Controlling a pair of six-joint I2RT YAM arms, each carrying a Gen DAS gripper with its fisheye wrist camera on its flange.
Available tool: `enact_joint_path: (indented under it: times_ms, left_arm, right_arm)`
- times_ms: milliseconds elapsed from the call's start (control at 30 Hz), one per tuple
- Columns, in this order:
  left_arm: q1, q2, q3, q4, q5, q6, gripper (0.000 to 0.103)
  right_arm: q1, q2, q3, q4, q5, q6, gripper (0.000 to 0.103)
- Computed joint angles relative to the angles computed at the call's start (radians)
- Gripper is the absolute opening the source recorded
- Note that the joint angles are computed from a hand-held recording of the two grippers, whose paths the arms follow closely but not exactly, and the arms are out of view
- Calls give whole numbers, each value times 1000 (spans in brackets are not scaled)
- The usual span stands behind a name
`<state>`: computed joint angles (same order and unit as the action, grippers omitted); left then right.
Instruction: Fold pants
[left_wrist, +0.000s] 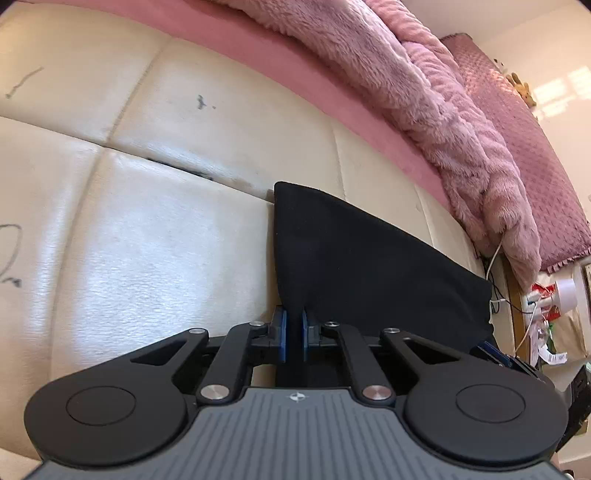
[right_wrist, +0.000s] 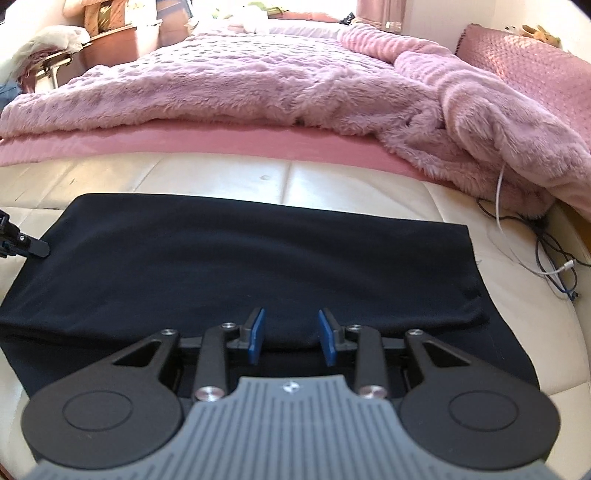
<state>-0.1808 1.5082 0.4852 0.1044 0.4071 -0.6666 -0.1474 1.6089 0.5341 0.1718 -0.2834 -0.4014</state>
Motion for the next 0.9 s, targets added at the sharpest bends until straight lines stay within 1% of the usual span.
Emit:
enact_joint_path:
  times_ms: [100, 200, 267, 400, 467, 533, 600, 700, 767, 900]
  left_arm:
    - [74, -52, -18, -69, 31, 54, 8]
    - [198, -123, -39, -186, 68, 142, 7]
    - [314, -164, -44, -288, 104, 231, 7]
    - [519, -233, -27, -473, 125, 425, 7]
    - [620, -245, 3, -561, 135, 528, 7]
    - [704, -261, 36, -637, 144, 617, 7]
    - [787, -274, 68, -698, 160, 692, 7]
    - [882, -274, 112, -759, 180, 759, 7]
    - [938, -272, 139, -797, 208, 790, 7]
    - [1016, -269, 183, -854, 261, 834, 7]
  right_arm:
    - [42, -35, -12, -21, 16, 17, 28]
    - [102, -64, -23, -42, 23, 37, 28]
    - [160, -78, -34, -50, 29, 54, 28]
    - [332, -76, -48, -34, 54, 113, 26]
    - [431, -54, -40, -16, 80, 150, 17]
    - [527, -27, -23, 0, 102, 183, 14]
    - [626, 9, 2, 19, 128, 209, 10]
    - [745, 72, 62, 38, 151, 252, 6]
    - [808, 115, 111, 50, 158, 283, 2]
    - [915, 195, 200, 62, 181, 331, 1]
